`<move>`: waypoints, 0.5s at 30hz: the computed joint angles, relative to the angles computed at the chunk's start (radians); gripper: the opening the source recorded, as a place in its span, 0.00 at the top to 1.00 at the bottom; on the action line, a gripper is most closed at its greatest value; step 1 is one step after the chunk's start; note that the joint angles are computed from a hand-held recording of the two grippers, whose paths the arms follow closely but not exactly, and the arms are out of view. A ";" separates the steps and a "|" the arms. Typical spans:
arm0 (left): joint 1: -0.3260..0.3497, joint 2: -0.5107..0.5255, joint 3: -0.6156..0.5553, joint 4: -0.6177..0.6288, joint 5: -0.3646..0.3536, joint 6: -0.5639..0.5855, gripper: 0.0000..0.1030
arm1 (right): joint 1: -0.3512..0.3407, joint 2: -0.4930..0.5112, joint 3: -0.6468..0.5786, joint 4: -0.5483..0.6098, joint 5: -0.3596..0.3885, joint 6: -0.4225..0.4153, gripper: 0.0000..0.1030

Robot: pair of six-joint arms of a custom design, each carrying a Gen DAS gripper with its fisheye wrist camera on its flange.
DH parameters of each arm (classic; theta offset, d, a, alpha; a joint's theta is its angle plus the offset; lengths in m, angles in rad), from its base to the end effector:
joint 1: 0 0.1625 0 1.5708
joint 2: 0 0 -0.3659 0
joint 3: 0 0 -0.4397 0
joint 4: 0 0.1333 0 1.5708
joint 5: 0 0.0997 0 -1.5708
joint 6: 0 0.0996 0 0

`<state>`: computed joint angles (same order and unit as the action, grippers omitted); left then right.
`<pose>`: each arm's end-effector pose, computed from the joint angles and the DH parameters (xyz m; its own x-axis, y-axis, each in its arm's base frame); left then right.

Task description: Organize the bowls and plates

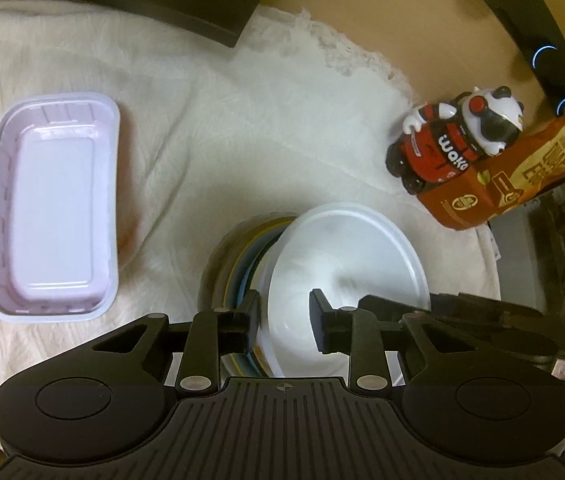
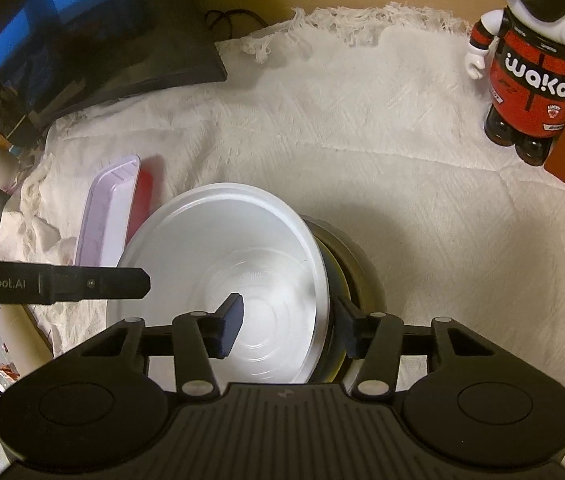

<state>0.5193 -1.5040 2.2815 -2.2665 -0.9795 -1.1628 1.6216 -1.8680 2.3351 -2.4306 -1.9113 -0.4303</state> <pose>-0.2799 -0.3775 0.1286 -0.9420 -0.1591 -0.2954 0.0014 0.8786 -0.4775 0.1209 -0.4079 0.2658 -0.8419 -0.3124 0.4400 -0.4380 0.8719 -0.2191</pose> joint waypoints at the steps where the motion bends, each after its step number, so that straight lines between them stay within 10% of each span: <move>1: -0.002 0.003 -0.004 0.003 0.003 -0.003 0.71 | -0.004 -0.008 0.003 0.003 0.008 -0.001 0.52; 15: -0.020 0.009 -0.028 0.031 0.022 -0.006 0.71 | -0.005 -0.070 0.024 0.015 0.038 -0.028 0.53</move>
